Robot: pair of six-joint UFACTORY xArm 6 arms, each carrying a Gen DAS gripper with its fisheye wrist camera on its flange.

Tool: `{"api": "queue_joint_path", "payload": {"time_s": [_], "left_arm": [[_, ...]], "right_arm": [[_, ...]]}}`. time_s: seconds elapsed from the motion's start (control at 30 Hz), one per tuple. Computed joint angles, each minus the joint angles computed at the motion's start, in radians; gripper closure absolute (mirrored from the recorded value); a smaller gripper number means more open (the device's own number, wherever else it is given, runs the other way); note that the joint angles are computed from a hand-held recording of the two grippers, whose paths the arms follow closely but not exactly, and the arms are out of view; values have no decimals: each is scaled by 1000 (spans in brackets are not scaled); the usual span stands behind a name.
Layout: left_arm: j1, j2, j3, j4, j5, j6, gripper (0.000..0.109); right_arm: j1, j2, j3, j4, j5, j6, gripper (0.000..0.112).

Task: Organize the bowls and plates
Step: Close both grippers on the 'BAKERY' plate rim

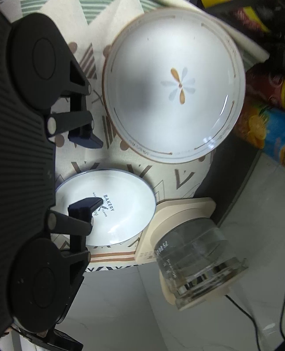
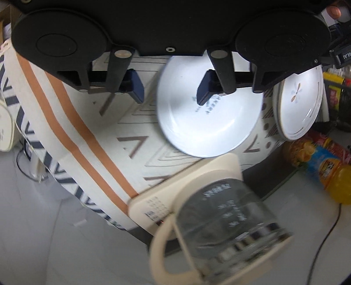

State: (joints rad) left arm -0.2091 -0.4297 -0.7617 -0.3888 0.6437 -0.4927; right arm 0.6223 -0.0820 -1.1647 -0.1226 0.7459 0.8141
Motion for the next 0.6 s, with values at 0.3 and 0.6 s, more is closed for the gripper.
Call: {"api": "queue_joint_path", "payload": {"time_s": [0.3, 0.6], "left_arm": [[-13, 128, -75, -57, 25, 94, 77], [-24, 200, -112, -113, 48, 154, 86]], "right_arm": [[-21, 27, 22, 50, 2, -14, 73], [-38, 37, 48, 132, -23, -70, 84]]}}
